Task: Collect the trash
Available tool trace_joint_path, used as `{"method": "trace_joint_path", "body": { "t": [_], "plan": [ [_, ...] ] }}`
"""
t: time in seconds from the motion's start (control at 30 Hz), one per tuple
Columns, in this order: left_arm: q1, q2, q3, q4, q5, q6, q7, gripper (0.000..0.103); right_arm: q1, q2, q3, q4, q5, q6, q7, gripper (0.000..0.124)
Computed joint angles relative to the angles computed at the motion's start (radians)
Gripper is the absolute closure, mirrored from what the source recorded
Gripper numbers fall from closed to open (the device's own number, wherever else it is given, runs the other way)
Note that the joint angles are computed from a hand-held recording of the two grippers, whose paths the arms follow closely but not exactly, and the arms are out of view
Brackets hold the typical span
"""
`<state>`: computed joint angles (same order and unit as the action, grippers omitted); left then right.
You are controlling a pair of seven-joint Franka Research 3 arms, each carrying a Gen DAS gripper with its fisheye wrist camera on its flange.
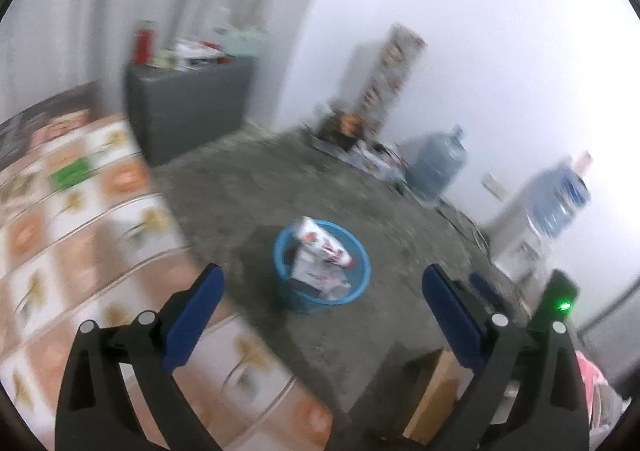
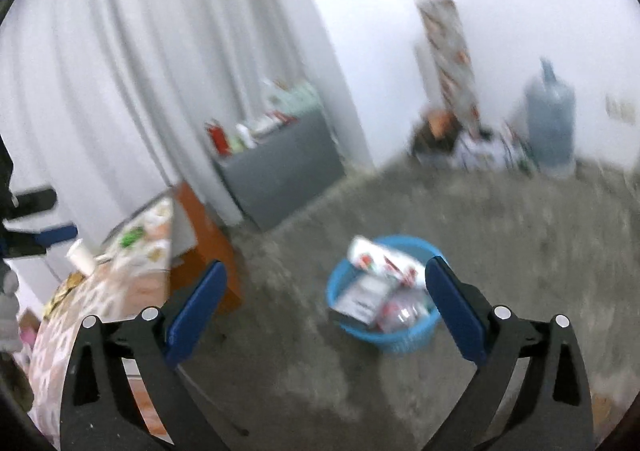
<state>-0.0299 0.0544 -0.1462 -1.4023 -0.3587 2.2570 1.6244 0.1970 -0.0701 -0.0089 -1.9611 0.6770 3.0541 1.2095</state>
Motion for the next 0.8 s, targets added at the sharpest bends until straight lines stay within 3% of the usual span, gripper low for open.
{"method": "trace_joint_path", "body": {
  "t": [0.17,0.3,0.37,0.43,0.5,0.6,0.67,0.8],
  "plan": [
    [0.016,-0.304,0.04,-0.355,0.138,0.152,-0.15,0.006,0.126,-0.07,-0.019,0.027,0.203,0.029,-0.297,0.029],
    [0.013,-0.446,0.068,-0.484,0.259,0.124,-0.205,0.006,0.181,-0.14,0.009,-0.022,0.223,0.056,-0.369,0.029],
    [0.037,-0.526,0.049,-0.568,0.351,0.137,-0.286,0.006,0.108,-0.168,0.086,-0.065,0.054,0.031,-0.224,0.029],
    [0.064,-0.598,0.026,-0.651,0.426,0.146,-0.386,0.006,-0.036,-0.198,0.216,-0.098,-0.202,-0.062,-0.008,0.029],
    [0.114,-0.624,-0.027,-0.668,0.534,0.06,-0.494,0.006,-0.125,-0.213,0.303,-0.101,-0.387,-0.176,0.149,0.028],
    [0.145,-0.667,-0.071,-0.713,0.644,-0.024,-0.612,0.006,-0.117,-0.203,0.314,-0.07,-0.466,-0.355,0.249,0.028],
    [0.131,-0.686,-0.062,-0.735,0.663,-0.056,-0.648,0.006,-0.089,-0.2,0.301,-0.064,-0.478,-0.435,0.28,0.028],
    [0.099,-0.751,-0.038,-0.8,0.706,-0.074,-0.723,0.006,-0.058,-0.23,0.3,-0.096,-0.573,-0.489,0.354,0.028]
  ]
}}
